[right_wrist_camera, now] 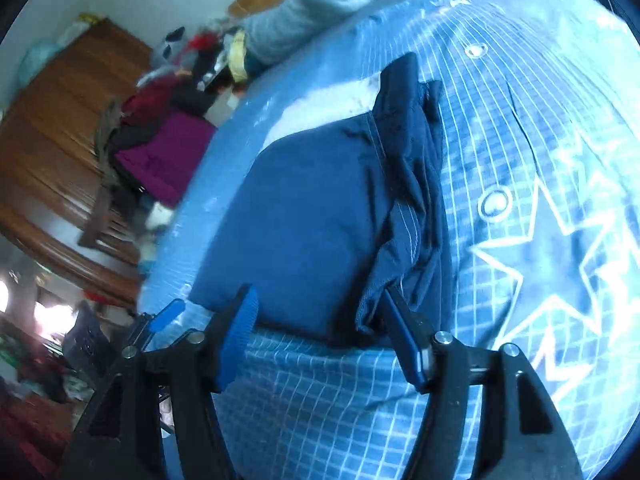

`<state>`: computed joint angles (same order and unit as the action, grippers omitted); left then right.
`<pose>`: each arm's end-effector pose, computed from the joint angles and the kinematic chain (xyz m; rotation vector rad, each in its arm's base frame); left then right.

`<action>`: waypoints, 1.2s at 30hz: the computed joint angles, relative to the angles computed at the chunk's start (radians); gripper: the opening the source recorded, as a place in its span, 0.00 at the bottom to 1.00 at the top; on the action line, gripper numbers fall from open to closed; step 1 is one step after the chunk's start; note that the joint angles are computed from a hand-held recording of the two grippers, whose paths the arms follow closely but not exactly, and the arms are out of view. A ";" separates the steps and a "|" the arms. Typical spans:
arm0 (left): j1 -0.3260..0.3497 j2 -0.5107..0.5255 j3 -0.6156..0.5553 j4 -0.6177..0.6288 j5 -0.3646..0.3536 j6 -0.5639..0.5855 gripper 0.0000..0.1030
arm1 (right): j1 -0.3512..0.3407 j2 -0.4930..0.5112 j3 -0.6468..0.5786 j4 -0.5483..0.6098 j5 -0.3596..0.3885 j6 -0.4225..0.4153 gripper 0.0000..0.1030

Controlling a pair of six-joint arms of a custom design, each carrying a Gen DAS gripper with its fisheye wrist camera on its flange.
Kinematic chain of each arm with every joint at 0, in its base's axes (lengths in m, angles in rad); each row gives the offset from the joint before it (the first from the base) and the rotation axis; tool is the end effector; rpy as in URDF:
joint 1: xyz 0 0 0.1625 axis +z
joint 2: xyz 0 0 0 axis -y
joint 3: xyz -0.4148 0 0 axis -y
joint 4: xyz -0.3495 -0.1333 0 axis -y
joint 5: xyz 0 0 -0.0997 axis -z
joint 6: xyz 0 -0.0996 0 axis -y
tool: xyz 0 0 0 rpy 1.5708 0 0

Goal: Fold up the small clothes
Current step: 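Fold the held corner over the shirt body with the right tool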

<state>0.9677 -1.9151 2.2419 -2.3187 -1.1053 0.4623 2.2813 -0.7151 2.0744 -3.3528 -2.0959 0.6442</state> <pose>-0.0340 -0.3632 0.4003 1.2277 2.3463 -0.6079 0.3977 -0.3344 0.0551 -0.0695 -2.8436 0.9531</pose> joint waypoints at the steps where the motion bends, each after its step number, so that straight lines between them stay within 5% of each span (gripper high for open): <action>1: 0.004 0.002 -0.004 0.013 -0.008 -0.008 0.59 | 0.000 -0.001 -0.018 0.050 -0.023 0.014 0.66; 5: 0.038 0.052 -0.019 -0.012 -0.017 -0.001 0.59 | -0.052 0.005 -0.033 0.115 0.011 0.041 0.64; 7: 0.038 0.061 -0.025 -0.007 -0.013 -0.015 0.59 | -0.076 0.021 -0.038 0.094 0.041 0.038 0.39; 8: 0.037 0.080 -0.028 -0.024 -0.009 -0.012 0.59 | -0.076 0.029 -0.040 0.073 0.043 0.028 0.04; 11: 0.037 0.096 -0.004 -0.083 0.013 0.025 0.58 | -0.018 0.034 -0.042 -0.033 -0.049 -0.050 0.02; 14: 0.090 0.136 -0.037 -0.089 0.009 0.043 0.53 | -0.073 0.025 0.088 -0.163 -0.002 0.066 0.01; 19: 0.049 0.119 0.001 -0.119 0.042 0.109 0.48 | -0.089 0.055 0.053 -0.193 0.067 -0.009 0.02; 21: 0.017 0.111 0.036 -0.175 0.060 0.150 0.49 | -0.075 0.045 0.029 -0.156 0.043 -0.026 0.02; 23: 0.014 0.142 0.027 -0.192 0.120 0.114 0.39 | -0.052 0.034 0.030 -0.144 -0.033 -0.020 0.01; 25: 0.057 0.172 -0.026 -0.128 0.143 0.068 0.46 | -0.039 0.027 0.069 -0.189 -0.082 0.007 0.01; 29: 0.074 0.156 -0.018 -0.120 0.147 0.124 0.48 | -0.068 0.052 0.091 -0.158 -0.045 0.049 0.01; 36: 0.052 -0.017 -0.137 0.231 0.015 0.087 0.38 | -0.094 0.053 0.158 -0.278 -0.007 0.005 0.01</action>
